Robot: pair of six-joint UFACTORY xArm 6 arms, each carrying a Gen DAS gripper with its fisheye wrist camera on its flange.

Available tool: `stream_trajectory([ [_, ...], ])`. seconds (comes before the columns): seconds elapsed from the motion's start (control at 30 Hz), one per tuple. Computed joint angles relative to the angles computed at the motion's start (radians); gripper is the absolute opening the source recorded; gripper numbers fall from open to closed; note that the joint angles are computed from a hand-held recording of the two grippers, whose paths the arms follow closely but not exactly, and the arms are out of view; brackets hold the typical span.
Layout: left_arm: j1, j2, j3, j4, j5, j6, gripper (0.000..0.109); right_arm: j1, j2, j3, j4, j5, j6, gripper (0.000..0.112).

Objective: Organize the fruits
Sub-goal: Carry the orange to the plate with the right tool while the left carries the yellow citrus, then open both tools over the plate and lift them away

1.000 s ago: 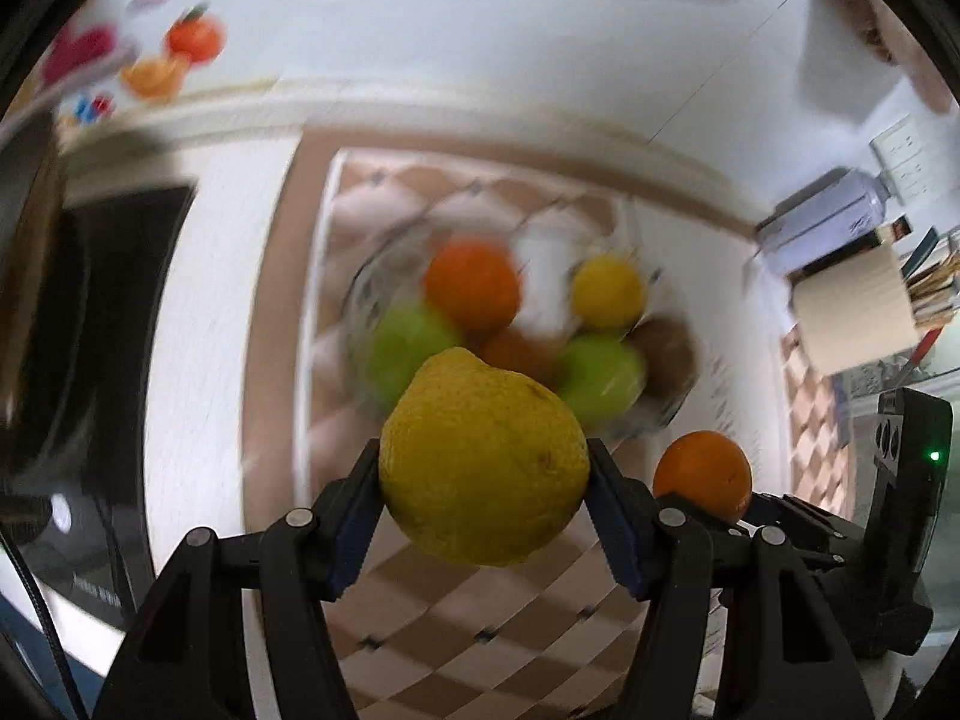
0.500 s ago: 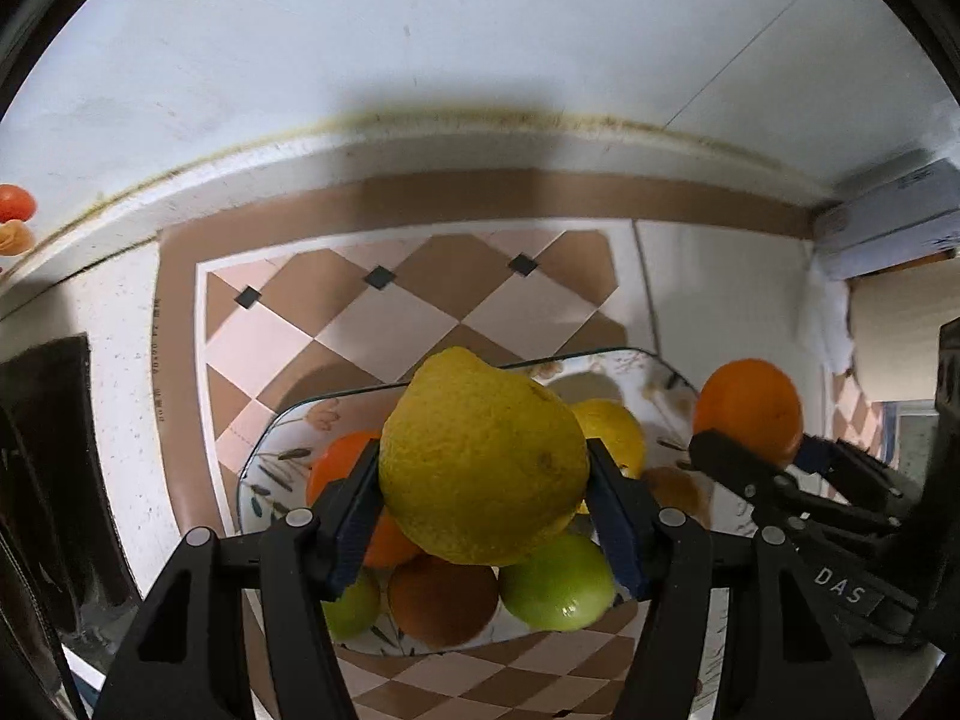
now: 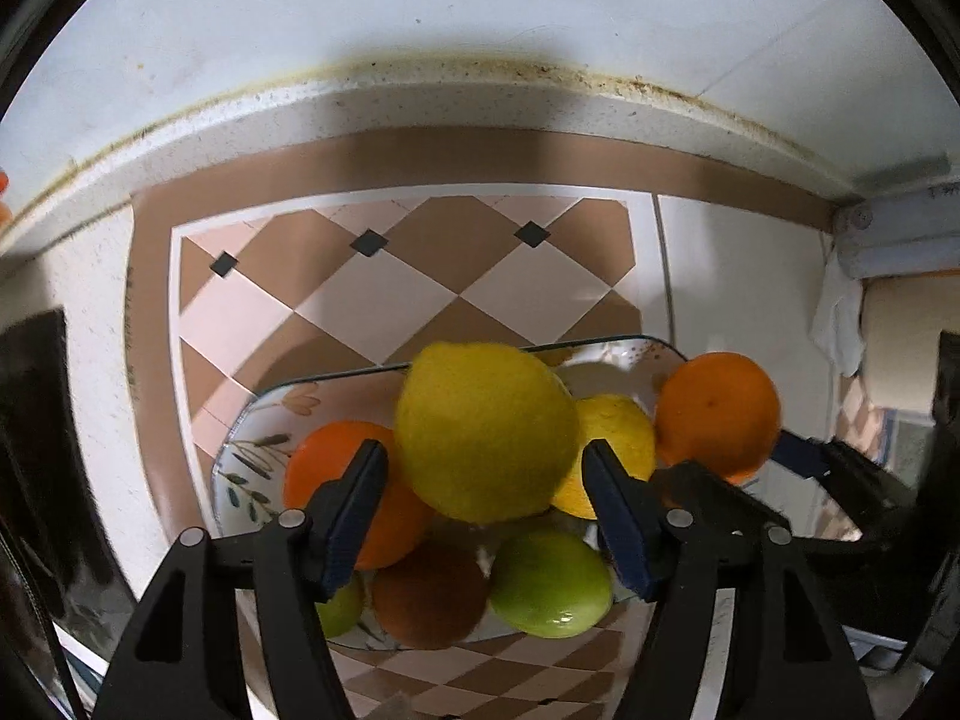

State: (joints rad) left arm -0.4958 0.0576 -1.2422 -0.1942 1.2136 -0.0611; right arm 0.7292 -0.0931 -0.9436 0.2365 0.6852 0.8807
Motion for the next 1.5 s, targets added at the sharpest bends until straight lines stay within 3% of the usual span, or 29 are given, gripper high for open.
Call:
stream_trajectory([
  [0.23, 0.009, -0.011, 0.008, -0.016, 0.002, -0.036, 0.068, -0.006, -0.028, 0.023, 0.017, 0.006, -0.032, 0.079],
  [0.33, 0.008, -0.054, 0.04, 0.007, -0.017, -0.05, 0.075, 0.002, -0.053, 0.025, -0.047, 0.032, 0.019, 0.092],
  [0.43, 0.0, -0.125, 0.102, 0.058, -0.063, -0.09, 0.091, 0.023, -0.073, 0.001, -0.178, 0.121, 0.125, 0.096],
  [0.57, -0.009, -0.228, 0.205, 0.134, -0.13, -0.15, 0.093, 0.075, -0.086, -0.04, -0.326, 0.242, 0.234, 0.097],
  [0.8, -0.018, -0.445, 0.396, 0.21, -0.192, -0.25, 0.093, 0.177, -0.133, -0.073, -0.438, 0.364, 0.363, 0.097],
  [1.13, -0.102, -0.735, 0.532, 0.344, -0.169, -0.347, 0.093, 0.383, -0.182, -0.186, -0.607, 0.575, 0.577, 0.097],
  [1.3, -0.133, -0.89, 0.557, 0.347, -0.106, -0.357, 0.093, 0.501, -0.161, -0.284, -0.683, 0.703, 0.666, 0.097],
  [1.5, -0.225, -1.034, 0.55, 0.44, -0.01, -0.423, 0.093, 0.642, -0.104, -0.426, -0.761, 0.846, 0.746, 0.097],
])
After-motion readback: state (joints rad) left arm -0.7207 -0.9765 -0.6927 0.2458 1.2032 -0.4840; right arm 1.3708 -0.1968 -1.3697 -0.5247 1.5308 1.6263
